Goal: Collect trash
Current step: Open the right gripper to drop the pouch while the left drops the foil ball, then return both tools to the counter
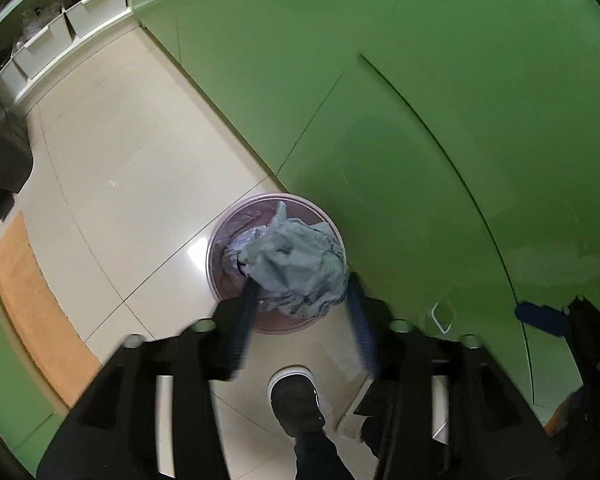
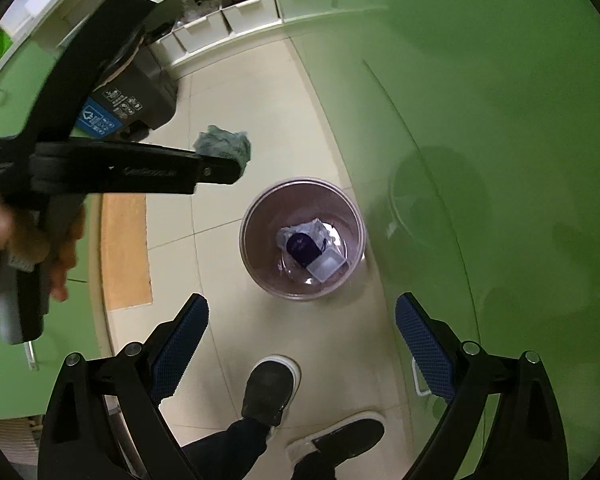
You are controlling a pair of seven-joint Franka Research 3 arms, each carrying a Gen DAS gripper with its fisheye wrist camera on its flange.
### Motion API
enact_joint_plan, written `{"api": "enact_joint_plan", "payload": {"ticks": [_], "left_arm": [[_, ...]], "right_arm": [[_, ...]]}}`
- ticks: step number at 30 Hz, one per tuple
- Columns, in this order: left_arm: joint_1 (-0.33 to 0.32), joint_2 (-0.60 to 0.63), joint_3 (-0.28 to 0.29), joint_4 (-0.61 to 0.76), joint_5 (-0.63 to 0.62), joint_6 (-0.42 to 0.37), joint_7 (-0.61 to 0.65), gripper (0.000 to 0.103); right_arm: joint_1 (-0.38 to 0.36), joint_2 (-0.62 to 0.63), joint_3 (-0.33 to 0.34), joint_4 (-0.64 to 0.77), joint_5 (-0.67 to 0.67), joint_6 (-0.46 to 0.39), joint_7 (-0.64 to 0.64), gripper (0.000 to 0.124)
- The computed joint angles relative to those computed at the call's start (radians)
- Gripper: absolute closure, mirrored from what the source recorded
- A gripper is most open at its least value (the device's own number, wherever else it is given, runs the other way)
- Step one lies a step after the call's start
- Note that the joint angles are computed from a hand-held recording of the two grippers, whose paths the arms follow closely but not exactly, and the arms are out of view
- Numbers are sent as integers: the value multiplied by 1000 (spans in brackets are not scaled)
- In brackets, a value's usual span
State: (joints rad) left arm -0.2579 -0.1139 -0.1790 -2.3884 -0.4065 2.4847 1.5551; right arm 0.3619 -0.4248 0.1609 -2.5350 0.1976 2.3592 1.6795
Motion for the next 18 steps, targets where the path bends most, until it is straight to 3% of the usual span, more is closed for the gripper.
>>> {"api": "enact_joint_plan", "payload": {"ticks": [2, 11, 16, 18], "left_arm": [[-6, 6, -3, 0, -20, 20, 10, 3], [1, -43, -13, 7, 106, -29, -107, 3], [-8, -166, 0, 26, 164, -145, -175, 3], [-14, -211, 5, 46, 187, -201, -199, 3]], "right_arm": [[-5, -27, -2, -18, 0, -8, 11, 33], [-10, -97, 2, -18, -1, -47, 40, 33], [-6, -148, 4, 50, 8, -136, 46, 33], [-5, -171, 6, 98, 10, -185, 51, 28]]}}
